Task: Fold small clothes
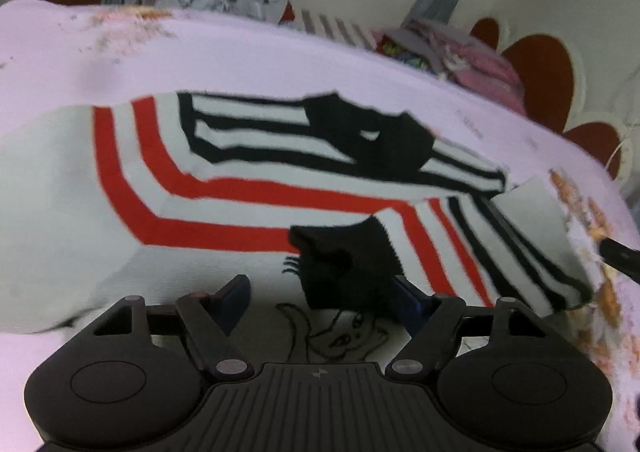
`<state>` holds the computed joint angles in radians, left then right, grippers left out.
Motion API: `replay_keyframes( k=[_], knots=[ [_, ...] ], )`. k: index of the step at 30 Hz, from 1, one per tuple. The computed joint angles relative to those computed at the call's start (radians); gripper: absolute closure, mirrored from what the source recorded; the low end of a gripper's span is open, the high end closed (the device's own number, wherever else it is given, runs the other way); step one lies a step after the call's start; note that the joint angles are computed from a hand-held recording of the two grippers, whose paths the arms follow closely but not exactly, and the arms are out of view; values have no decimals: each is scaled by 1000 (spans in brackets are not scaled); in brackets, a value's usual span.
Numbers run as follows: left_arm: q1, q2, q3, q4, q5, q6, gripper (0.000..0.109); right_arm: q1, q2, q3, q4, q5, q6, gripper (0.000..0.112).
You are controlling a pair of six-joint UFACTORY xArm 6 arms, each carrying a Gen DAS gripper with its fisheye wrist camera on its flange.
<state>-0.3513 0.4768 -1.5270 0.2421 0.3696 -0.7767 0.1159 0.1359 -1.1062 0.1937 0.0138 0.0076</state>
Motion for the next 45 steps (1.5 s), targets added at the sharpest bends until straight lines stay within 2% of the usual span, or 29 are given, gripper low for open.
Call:
replay_keyframes(
  k=[2, 3, 4, 5, 6, 8, 10, 12, 15, 17, 18, 22, 24, 26, 27, 28, 29, 31, 33, 35, 36, 37, 38, 39, 40, 41, 42, 44, 45],
  knots=[
    [-6, 39, -49, -1, 22, -5, 32, -54, -5, 8, -28, 37, 61, 91],
    [-9, 55, -69, -4, 31, -3, 32, -68, -8, 9, 20, 57, 38, 91],
    [-12, 71, -92, 8, 40, -9, 38, -80, -9, 7, 106, 86, -19, 91],
    [-15, 84, -111, 24, 45, -14, 45, -88, -11, 10, 149, 100, -42, 91],
    [-18, 103, -140, 32, 59, -13, 59, -93, -11, 14, 178, 107, -55, 91],
    [-15, 122, -171, 55, 77, -34, 70, -101, -10, 17, 228, 123, -81, 90],
    [-9, 126, -176, 31, 63, -36, 98, -102, -7, 11, 288, 145, -129, 90],
    [-1, 111, -152, 19, 34, -50, 101, -100, -13, 15, 310, 158, -151, 90],
    [6, 60, -97, 220, 2, -199, 102, -98, 3, -14, 381, 192, -238, 89],
    [12, 22, -65, 393, 19, -337, 102, -96, 13, -31, 427, 214, -294, 89],
    [14, 13, -56, 421, 33, -355, 102, -95, 16, -37, 443, 224, -320, 89],
    [15, 36, -59, 345, 61, -300, 102, -94, 50, -77, 468, 244, -379, 86],
    [13, 43, -66, 341, 71, -299, 101, -99, 77, -123, 546, 250, -452, 82],
    [11, 42, -68, 383, 86, -346, 91, -104, 114, -184, 633, 264, -542, 71],
    [12, 42, -70, 412, 89, -378, 67, -110, 140, -227, 680, 283, -591, 67],
    [12, 40, -65, 440, 86, -411, 44, -120, 178, -286, 728, 317, -639, 67],
    [14, 42, -67, 476, 85, -451, 41, -130, 215, -341, 765, 356, -668, 67],
    [22, 56, -80, 489, 72, -473, 41, -153, 298, -460, 814, 431, -686, 68],
    [29, 80, -99, 437, 55, -445, 43, -171, 390, -581, 817, 487, -664, 69],
    [22, 103, -130, 437, 88, -439, 57, -190, 491, -715, 788, 555, -603, 69],
    [15, 114, -151, 458, 115, -431, 74, -197, 533, -770, 770, 587, -569, 69],
    [12, 119, -158, 456, 114, -418, 95, -204, 579, -831, 753, 626, -535, 69],
    [15, 120, -153, 444, 87, -412, 104, -210, 619, -886, 739, 667, -508, 69],
    [13, 115, -149, 475, 84, -447, 104, -213, 651, -930, 738, 703, -498, 70],
    [6, 107, -145, 547, 99, -501, 104, -220, 682, -981, 744, 758, -508, 75],
    [0, 95, -133, 645, 103, -577, 104, -220, 695, -1003, 765, 793, -549, 89],
    [-6, 84, -124, 713, 115, -638, 104, -212, 682, -988, 776, 787, -616, 103],
    [-17, 80, -121, 750, 172, -681, 104, -188, 631, -914, 767, 703, -712, 104],
    [-21, 91, -130, 715, 199, -651, 104, -182, 629, -904, 754, 682, -719, 104]
  ],
)
